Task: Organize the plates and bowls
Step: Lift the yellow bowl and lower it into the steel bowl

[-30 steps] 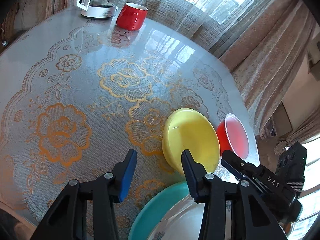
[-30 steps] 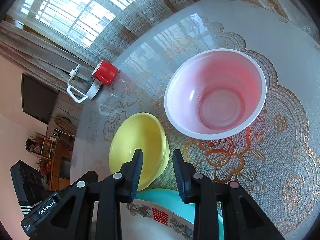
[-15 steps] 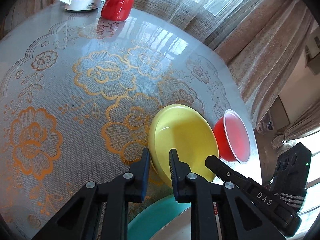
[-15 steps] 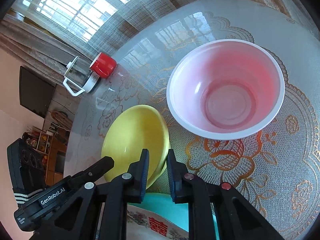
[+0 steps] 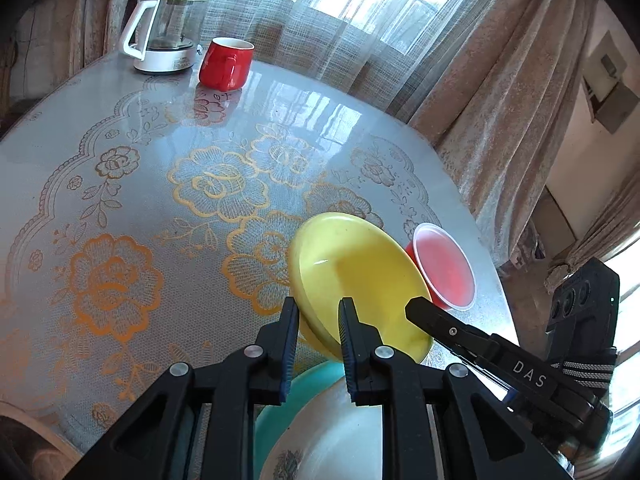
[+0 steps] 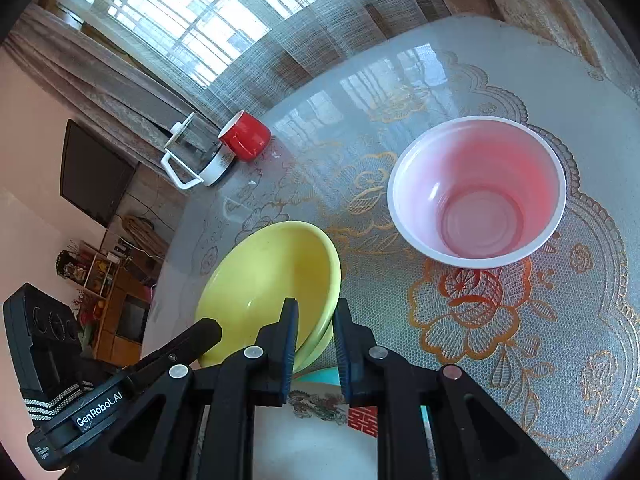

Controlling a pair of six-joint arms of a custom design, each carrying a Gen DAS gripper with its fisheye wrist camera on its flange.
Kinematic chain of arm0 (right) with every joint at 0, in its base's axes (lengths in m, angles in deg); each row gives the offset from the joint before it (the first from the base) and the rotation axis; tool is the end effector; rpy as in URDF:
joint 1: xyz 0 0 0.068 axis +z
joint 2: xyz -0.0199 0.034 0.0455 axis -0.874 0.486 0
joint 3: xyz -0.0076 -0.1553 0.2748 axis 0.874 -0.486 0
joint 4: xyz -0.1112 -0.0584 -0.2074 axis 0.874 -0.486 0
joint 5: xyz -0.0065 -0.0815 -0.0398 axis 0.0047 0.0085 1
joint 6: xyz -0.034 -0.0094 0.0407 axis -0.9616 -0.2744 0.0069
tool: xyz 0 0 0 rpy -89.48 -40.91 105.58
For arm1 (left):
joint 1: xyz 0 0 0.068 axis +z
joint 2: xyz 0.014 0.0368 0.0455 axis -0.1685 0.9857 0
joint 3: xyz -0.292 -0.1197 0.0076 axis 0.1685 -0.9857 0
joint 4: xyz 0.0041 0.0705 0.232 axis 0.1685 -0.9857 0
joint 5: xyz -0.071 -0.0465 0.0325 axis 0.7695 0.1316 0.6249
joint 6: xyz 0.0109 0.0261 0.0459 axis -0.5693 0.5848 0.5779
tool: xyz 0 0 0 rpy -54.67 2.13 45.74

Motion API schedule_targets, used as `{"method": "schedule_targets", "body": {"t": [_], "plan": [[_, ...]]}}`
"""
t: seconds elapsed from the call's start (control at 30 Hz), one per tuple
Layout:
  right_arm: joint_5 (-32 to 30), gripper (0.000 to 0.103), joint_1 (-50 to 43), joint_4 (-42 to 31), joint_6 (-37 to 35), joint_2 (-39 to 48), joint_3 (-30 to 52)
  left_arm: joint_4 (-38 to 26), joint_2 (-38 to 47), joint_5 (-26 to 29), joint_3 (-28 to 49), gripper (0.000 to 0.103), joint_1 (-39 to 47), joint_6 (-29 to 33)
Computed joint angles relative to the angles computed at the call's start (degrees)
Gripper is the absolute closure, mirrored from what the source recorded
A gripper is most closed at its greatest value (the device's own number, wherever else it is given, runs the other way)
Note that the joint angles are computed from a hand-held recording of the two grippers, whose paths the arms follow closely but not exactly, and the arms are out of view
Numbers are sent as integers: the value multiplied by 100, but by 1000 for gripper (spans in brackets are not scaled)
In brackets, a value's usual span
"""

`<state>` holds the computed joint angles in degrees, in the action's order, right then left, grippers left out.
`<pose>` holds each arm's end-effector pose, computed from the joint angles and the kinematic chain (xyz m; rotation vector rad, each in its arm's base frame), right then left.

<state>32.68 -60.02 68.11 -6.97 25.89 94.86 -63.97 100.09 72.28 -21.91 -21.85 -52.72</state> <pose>0.2493 0.0115 0.1743 0.7293 2.2777 0.6135 0.3153 -0.0861 0.1908 0.4631 2.4968 -0.7547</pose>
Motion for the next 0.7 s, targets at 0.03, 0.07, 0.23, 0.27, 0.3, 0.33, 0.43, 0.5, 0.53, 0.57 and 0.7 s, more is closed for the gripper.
{"method": "schedule_targets", "body": {"t": [0.03, 0.07, 0.23, 0.27, 0.3, 0.33, 0.43, 0.5, 0.53, 0.57, 0.7], "plan": [[47, 86, 89, -2, 25, -117, -40, 36, -130, -20, -106, 84, 39, 47], [88, 86, 176, -15, 34, -231, -70, 44, -259, -56, -207, 84, 81, 101], [421, 85, 777, -255, 86, -766, -95, 70, -929, 65, -721, 84, 489, 393], [452, 85, 888, -271, 107, -840, -103, 26, -1033, 140, -776, 84, 613, 457], [490, 86, 1005, -291, 132, -900, -103, -29, -1138, 227, -825, 84, 740, 511], [552, 86, 1142, -310, 163, -938, -95, -92, -1232, 313, -869, 84, 882, 600], [701, 85, 1535, -330, 259, -969, -47, -191, -1458, 429, -1025, 84, 1222, 849], [769, 86, 1769, -302, 337, -924, -5, -327, -1576, 573, -1089, 83, 1514, 1072], [782, 85, 1866, -263, 366, -870, 19, -414, -1630, 644, -1118, 83, 1668, 1195], [801, 86, 1977, -233, 404, -824, 41, -493, -1651, 710, -1133, 83, 1823, 1319], [920, 85, 2441, -144, 483, -603, 192, -895, -1686, 1004, -1184, 83, 2551, 1938]]}}
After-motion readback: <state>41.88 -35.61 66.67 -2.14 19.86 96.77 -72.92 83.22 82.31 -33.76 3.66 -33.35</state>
